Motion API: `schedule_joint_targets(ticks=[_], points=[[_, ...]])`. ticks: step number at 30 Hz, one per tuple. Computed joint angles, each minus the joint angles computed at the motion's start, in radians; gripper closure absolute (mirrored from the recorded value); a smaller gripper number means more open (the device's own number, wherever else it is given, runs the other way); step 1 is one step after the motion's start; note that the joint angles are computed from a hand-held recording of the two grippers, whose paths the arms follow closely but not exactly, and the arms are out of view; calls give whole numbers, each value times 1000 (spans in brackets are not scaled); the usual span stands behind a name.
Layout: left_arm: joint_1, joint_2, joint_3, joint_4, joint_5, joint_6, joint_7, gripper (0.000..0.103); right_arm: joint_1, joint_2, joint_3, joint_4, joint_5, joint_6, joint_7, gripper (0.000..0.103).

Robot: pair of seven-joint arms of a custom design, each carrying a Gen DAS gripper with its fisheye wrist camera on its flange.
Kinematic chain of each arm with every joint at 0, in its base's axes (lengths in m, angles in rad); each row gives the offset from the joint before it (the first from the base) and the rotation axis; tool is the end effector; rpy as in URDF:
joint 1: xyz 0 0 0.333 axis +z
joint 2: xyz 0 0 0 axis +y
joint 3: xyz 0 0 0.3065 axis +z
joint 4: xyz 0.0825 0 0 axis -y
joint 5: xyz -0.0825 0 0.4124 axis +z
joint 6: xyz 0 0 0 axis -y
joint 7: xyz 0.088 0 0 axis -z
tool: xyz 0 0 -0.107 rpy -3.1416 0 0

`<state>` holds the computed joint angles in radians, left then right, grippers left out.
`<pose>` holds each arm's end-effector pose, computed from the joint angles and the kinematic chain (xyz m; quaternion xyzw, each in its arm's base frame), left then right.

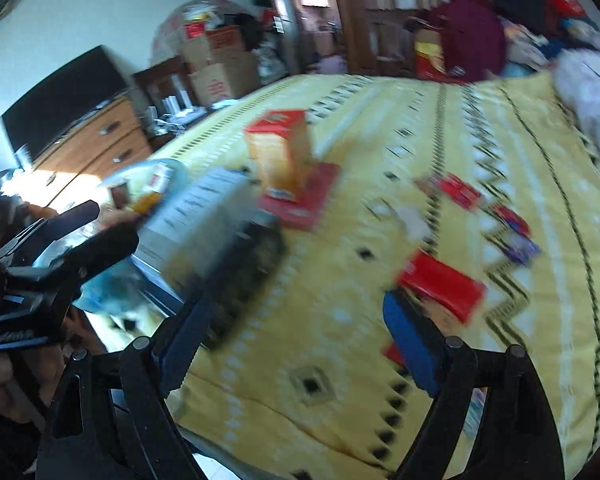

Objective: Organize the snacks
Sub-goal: 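Move both open grippers back toward the snacks on the bed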

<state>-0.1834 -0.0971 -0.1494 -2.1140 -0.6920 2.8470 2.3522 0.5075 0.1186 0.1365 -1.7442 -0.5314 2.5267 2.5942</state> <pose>0.5710 -0.1640 0.5241 -0.4435 0.7825 -0.3842 0.2083 0.5364 0.4039 0.5573 -0.6372 0.6721 -0.1905 0.3257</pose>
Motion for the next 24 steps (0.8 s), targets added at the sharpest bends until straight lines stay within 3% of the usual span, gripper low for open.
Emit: schedule_joint_targets(ticks=[5,11,18,21,24], points=[[-14,131,-50,38,234,-76,-154,0,-51,-162,-10,-272,0,-10,96,12],[-53,283,-43,131,481,-76,-408,0,-132,-216,-24,-445,41,40,95,12],[-126,461,19,292,655,-29,-666,0,-215,-176,-50,-456,-10,105,69,11],[-144,528,42,365,711,-86,-729,0,-239,-135,-66,-428,-40,128,67,10],[-140,524,39,344,730,-47,-747,0,-255,-94,-82,-428,69,182,0,1]])
